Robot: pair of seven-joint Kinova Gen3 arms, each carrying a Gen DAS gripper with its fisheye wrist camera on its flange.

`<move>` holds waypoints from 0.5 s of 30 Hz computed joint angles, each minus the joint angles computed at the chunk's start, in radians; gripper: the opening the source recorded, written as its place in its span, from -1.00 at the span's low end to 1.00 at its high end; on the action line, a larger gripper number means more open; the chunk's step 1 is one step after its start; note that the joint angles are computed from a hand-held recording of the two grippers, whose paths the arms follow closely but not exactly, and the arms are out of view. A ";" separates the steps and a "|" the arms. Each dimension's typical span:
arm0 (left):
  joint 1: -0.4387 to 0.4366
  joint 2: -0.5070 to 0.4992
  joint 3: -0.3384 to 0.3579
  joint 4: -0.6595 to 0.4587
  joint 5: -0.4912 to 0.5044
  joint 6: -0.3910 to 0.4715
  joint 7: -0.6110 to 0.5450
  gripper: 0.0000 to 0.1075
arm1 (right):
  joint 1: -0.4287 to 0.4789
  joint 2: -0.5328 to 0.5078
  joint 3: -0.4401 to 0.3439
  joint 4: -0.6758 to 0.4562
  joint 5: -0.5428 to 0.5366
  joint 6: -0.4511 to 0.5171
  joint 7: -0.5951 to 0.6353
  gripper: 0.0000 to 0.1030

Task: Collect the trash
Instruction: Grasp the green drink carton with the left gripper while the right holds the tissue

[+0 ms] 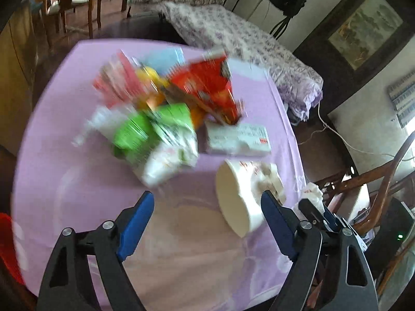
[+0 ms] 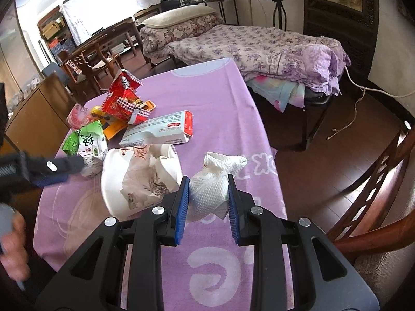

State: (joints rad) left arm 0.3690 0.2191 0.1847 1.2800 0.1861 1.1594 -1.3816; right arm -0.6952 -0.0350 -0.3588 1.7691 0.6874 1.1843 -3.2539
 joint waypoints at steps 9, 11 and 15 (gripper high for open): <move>0.018 0.104 -0.038 -0.158 -0.093 0.117 0.159 0.71 | -0.036 0.032 0.005 -0.033 0.032 0.003 0.033 -0.44; 0.042 0.121 -0.050 -0.171 -0.122 0.118 0.221 0.77 | -0.036 0.031 0.011 -0.034 0.025 -0.001 0.037 -0.44; 0.084 0.167 -0.059 -0.221 -0.171 0.137 0.315 0.78 | -0.030 0.025 0.016 -0.024 0.020 -0.024 0.047 -0.44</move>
